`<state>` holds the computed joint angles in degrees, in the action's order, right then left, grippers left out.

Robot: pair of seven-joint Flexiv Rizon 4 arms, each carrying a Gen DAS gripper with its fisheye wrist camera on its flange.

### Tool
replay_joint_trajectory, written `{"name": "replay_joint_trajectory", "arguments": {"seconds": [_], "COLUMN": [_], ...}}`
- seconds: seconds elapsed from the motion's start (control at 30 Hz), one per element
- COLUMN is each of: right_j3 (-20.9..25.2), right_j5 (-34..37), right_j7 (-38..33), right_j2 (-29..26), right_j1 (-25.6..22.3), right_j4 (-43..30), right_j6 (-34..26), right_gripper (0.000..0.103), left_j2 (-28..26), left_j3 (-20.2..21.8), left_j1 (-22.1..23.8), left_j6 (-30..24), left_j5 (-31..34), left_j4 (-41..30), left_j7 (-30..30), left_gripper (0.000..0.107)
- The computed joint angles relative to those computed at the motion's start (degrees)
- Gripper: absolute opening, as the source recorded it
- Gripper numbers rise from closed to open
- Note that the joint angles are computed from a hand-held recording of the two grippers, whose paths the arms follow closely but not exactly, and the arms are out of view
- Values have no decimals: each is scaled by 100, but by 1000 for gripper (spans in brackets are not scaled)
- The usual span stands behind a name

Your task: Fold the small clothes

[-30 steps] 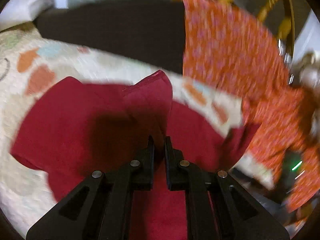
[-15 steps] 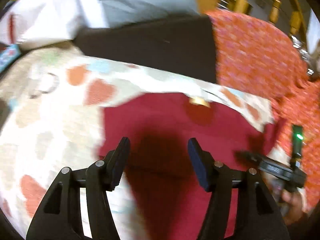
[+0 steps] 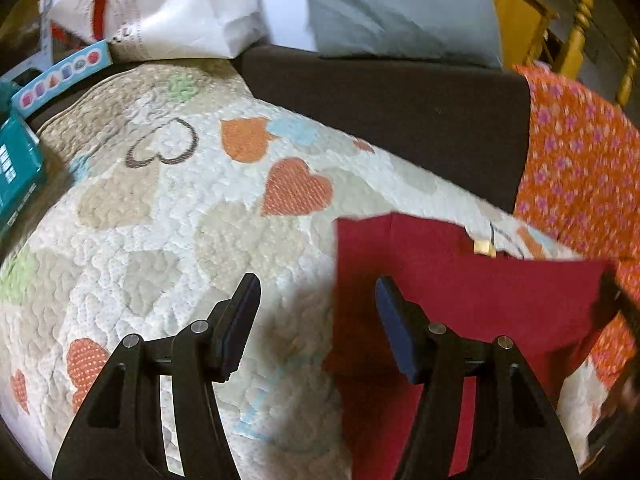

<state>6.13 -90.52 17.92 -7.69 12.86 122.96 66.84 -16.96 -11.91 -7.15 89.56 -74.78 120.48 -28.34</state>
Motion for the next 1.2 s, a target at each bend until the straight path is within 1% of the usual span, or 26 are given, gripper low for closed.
{"name": "replay_joint_trajectory", "arguments": {"seconds": [0.1,0.17,0.2,0.23,0.27,0.3,0.33,0.37,0.47,0.53,0.67,0.7,0.73,0.77,0.8,0.83,0.87,0.9,0.93,1.0,1.03,1.07,1.1,1.13,1.17,1.2], "right_j3": [-63,-61,-69,-52,35,-65,-351,-523,-391,-426,-300,-269,-213,-208,-150,-278,-432,-401,-300,-197,-311,-429,-454,-428,-312,-383], "right_j5": [217,780,1113,1743,2172,2228,1910,1404,1055,283,108,297,774,1083,1496,1537,1323,1481,1971,2588,2461,2118,1913,1915,1985,1682], "right_j7": [-30,-399,-639,-1077,-1316,-1217,-797,-223,321,836,574,336,-121,-373,-724,-760,-583,-728,-1086,-1462,-1330,-1024,-851,-875,-954,-742], "right_j2": [-36,-369,-523,-735,-851,-808,-675,-439,67,100,-371,-549,-705,-789,-938,-965,-930,-925,-870,-686,-545,-423,-385,-407,-496,-604], "right_j1": [-81,-13,-8,-61,-213,-240,-167,-183,-262,-521,-649,-612,-508,-395,-324,-201,-103,-114,-95,-28,38,87,108,99,36,39], "right_j4": [133,149,150,156,200,333,491,654,924,887,497,403,356,345,299,304,299,297,341,463,590,698,754,771,775,772], "right_j6": [-219,-504,-417,-122,181,495,823,937,475,960,1531,1577,1422,1274,1059,1023,1011,1020,965,918,1071,1150,1136,1113,1071,1135], "right_gripper": [5,5,5,5,5,6,6,9,10,10,10,10,10,10,10,10,10,10,10,10,11,16,25,32,42,42], "left_j2": [-112,-157,-176,-209,-243,-299,-365,-424,-630,-786,-1087,-1156,-1231,-1296,-1336,-1357,-1355,-1338,-1304,-1148,-1067,-978,-870,-822,-746,-681], "left_j3": [192,136,89,29,-38,-69,-15,86,451,788,1290,1398,1533,1589,1570,1537,1492,1518,1521,1286,1094,868,571,423,169,-61], "left_j1": [-93,-83,-70,-56,-33,-26,-64,-120,-304,-502,-770,-818,-884,-893,-851,-803,-754,-754,-736,-528,-375,-205,0,99,266,427], "left_j6": [-147,-144,-101,-30,65,165,211,187,-79,-218,-427,-491,-587,-662,-736,-781,-776,-806,-827,-801,-764,-691,-516,-424,-284,-228], "left_j5": [943,1303,1454,1593,1718,1867,2060,2248,2762,3173,3842,3991,4150,4257,4323,4382,4437,4542,4628,4633,4594,4541,4458,4471,4430,4399], "left_j4": [8,31,54,71,88,87,63,26,-174,-343,-672,-749,-841,-913,-961,-992,-998,-1010,-1005,-879,-799,-700,-549,-486,-367,-275], "left_j7": [-638,-802,-827,-830,-824,-868,-993,-1154,-1739,-2168,-2821,-2957,-3115,-3235,-3309,-3376,-3432,-3518,-3593,-3623,-3586,-3524,-3412,-3405,-3341,-3299], "left_gripper": [60,60,60,60,60,60,60,60,60,60,60,60,60,60,61,62,62,62,62,61,61,61,61,61,61,61]}}
